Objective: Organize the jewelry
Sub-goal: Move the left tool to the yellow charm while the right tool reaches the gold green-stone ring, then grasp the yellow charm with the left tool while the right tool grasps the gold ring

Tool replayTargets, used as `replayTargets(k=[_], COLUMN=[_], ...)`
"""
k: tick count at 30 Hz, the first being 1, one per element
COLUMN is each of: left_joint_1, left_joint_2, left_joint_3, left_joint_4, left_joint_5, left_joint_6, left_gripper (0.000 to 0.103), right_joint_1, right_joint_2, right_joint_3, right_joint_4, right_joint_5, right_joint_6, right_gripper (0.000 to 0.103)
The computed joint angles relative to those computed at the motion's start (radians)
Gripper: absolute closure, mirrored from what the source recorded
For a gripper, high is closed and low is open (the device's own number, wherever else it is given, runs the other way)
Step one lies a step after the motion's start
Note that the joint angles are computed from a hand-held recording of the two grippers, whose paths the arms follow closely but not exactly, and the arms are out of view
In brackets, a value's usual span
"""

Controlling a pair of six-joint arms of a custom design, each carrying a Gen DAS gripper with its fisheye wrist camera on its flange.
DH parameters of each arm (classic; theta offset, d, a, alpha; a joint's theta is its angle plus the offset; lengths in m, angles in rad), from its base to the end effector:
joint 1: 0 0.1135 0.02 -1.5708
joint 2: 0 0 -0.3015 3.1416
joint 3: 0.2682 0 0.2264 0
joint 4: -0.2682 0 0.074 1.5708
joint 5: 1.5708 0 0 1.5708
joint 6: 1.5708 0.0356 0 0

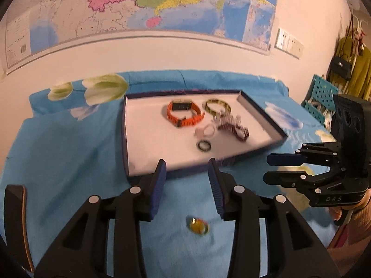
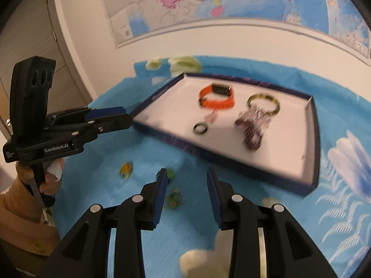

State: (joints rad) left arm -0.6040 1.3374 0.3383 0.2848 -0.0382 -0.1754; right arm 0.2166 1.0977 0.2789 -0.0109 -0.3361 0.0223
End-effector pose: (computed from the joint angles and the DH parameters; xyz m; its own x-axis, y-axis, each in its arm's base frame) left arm 0.1667 -0.1134 0.1839 -0.6258 0.2200 -0.7483 0.4414 0.8909 -0.1072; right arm 0.1422 0.0433 0.1840 -0.7297 -0.1390 -0.6695 -0.4042 0.8775 0.2583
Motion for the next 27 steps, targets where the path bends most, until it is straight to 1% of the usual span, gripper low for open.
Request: replayTargets(k=[4,8,11,13,16,17,20,21,22,27], left_joint_1=[-0.018,-0.028,-0.053,-0.061,-0.064,-0.066,-0.071,-0.073,-0.072,-0.075], left_joint_2=[-0.022,-0.026,-0.022,-0.018,0.001,0.007,0.037,0.05,0.062,0.097], left_joint_3=[-0.061,-0.107,-0.137,-0.152,-0.163,-0.166,-0.162,-0.157,-0.155,-0.137], left_joint_4=[0.015,0.031,0.045,0.055,0.068,0.075,0.083,0.083,0.089,0.088], left_joint_5=[-0.01,-0.003,-0.017,-0.014,-0.01,-0.01,-0.006,-0.008,-0.001,0.01], left_joint_6=[-0.009,-0.015,-0.019,-0.018,-0.02,-0.022,-0.022,-0.021,-0.018,-0.018], left_gripper=[0.065,0.063,0.063,0.063,0.063,0.063,0.063,0.063,0.064,0.065], right_joint_1=[0.092,0.123,0.128,0.143,0.155,0.152,0.154,0.15,0.144,0.097], right_joint_2=[-0.004,0.018,0.04,0.055,0.081,0.083,0.068,0.062,0.048,-0.03], right_joint_3=[-0.045,-0.079,-0.089,-0.093,-0.099,-0.099,-0.108,-0.108,-0.108,-0.099], right_joint_4=[0.023,0.07,0.101,0.119,0.145,0.145,0.146,0.14,0.131,0.058], right_joint_5=[0.046,0.054,0.049,0.068,0.081,0.076,0.085,0.081,0.078,0.045], right_joint_6=[0.051,0.093,0.112,0.126,0.134,0.133,0.137,0.135,0.134,0.116], right_gripper=[0.07,0.072,0.078,0.079,0.091,0.096,0.098,0.1,0.1,0.1])
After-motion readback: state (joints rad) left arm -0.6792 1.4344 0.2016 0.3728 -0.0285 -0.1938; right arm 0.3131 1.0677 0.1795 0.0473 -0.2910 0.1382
